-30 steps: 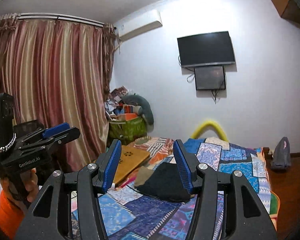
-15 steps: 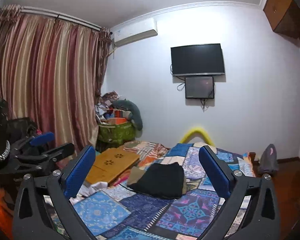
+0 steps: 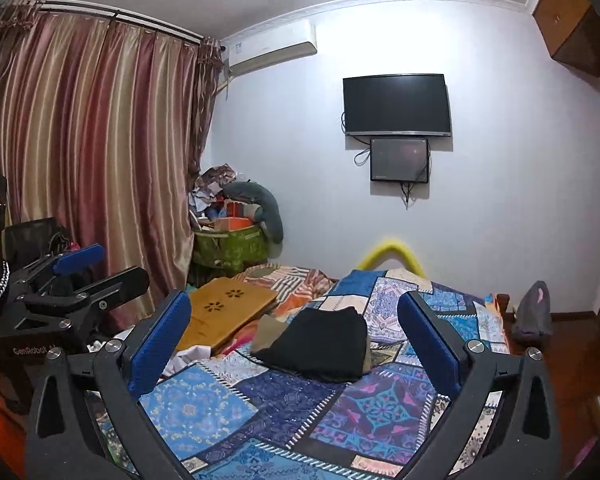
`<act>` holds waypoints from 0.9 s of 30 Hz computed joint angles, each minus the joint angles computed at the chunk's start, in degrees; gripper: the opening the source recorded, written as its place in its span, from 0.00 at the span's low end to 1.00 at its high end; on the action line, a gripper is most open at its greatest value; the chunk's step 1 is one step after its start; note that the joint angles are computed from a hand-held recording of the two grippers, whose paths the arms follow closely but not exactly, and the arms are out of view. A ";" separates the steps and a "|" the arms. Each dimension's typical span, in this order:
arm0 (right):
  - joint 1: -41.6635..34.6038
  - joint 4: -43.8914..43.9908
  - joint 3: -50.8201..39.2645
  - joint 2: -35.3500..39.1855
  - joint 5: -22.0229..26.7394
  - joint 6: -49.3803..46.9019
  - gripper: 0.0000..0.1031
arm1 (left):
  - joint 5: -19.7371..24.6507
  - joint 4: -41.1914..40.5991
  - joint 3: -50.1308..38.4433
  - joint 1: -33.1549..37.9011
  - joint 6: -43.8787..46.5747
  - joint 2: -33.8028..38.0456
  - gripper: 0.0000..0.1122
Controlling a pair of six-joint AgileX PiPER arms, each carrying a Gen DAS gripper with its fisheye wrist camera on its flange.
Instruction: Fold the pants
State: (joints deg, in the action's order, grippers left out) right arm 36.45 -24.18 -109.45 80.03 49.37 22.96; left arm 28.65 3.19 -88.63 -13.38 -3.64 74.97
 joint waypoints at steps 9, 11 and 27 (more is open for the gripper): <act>0.13 -0.13 -0.88 0.17 1.57 0.61 1.00 | -0.07 -1.17 0.51 0.21 1.09 0.06 0.91; 0.11 0.07 -1.29 0.33 1.94 0.68 1.00 | -0.28 -1.26 0.69 0.22 1.31 0.02 0.91; -0.13 0.48 -1.79 0.29 2.78 0.79 1.00 | 0.35 -2.41 -0.30 0.44 1.76 1.08 0.91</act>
State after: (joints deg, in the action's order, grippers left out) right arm 36.32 -23.71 -111.24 80.31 52.16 23.75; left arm 29.00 0.78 -88.92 -12.95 -1.88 76.05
